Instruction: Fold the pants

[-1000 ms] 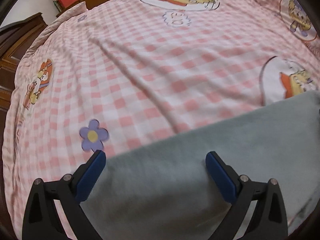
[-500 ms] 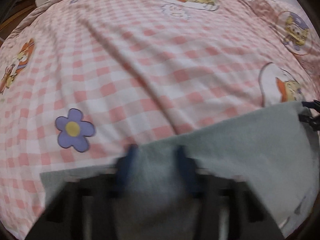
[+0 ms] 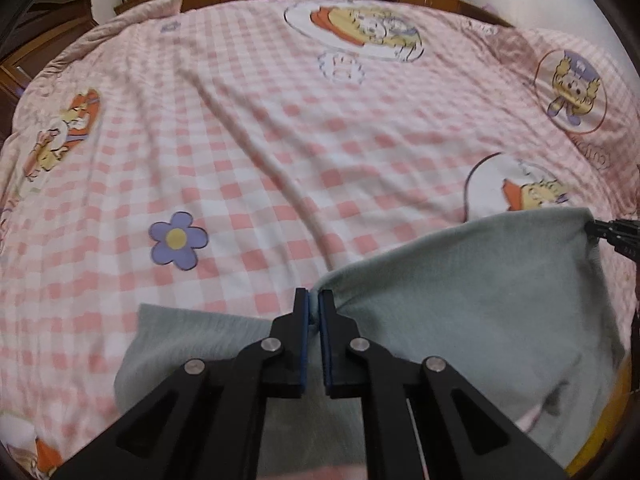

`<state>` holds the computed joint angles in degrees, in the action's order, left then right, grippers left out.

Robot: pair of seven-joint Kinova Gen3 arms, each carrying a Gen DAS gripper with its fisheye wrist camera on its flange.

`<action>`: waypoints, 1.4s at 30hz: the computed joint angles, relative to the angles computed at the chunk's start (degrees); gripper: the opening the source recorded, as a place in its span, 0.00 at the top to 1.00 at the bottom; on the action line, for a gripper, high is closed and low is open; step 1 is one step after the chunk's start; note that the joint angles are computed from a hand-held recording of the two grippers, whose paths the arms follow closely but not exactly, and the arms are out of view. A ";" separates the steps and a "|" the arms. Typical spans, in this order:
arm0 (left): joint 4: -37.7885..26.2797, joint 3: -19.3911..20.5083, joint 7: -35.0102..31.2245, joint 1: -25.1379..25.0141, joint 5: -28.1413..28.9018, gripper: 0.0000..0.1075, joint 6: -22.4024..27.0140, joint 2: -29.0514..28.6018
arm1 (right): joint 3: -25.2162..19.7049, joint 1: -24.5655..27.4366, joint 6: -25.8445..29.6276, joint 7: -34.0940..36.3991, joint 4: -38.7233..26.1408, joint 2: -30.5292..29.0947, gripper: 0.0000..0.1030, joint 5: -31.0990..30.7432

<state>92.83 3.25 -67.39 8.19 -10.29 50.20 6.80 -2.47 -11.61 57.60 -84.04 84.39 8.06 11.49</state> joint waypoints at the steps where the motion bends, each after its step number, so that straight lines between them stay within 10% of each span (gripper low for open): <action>1: 0.08 -0.04 0.36 0.10 -0.26 0.96 0.27 -0.70 | -0.10 0.04 -0.18 0.18 0.31 -0.66 0.94 -0.35; 9: 4.15 4.12 11.61 2.83 -7.48 0.96 3.58 -11.18 | -0.80 1.23 0.31 5.05 3.01 -7.19 0.94 -4.52; 18: 8.91 18.67 28.82 2.47 -14.71 0.96 12.41 -23.49 | -0.63 2.21 0.02 10.37 11.45 -18.75 0.94 -9.29; 29: 14.77 36.08 45.90 -1.29 -9.60 0.96 19.65 -32.72 | 0.68 3.04 0.53 14.22 23.69 -28.30 0.94 -10.25; 42: 22.92 41.23 51.46 -4.36 0.95 0.96 16.37 -31.61 | -1.39 6.98 0.55 9.34 31.69 -28.13 0.93 -5.83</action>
<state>115.75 44.48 -15.93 3.83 -9.33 66.57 -24.82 -3.86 -4.63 58.15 -74.70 116.08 -20.07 5.66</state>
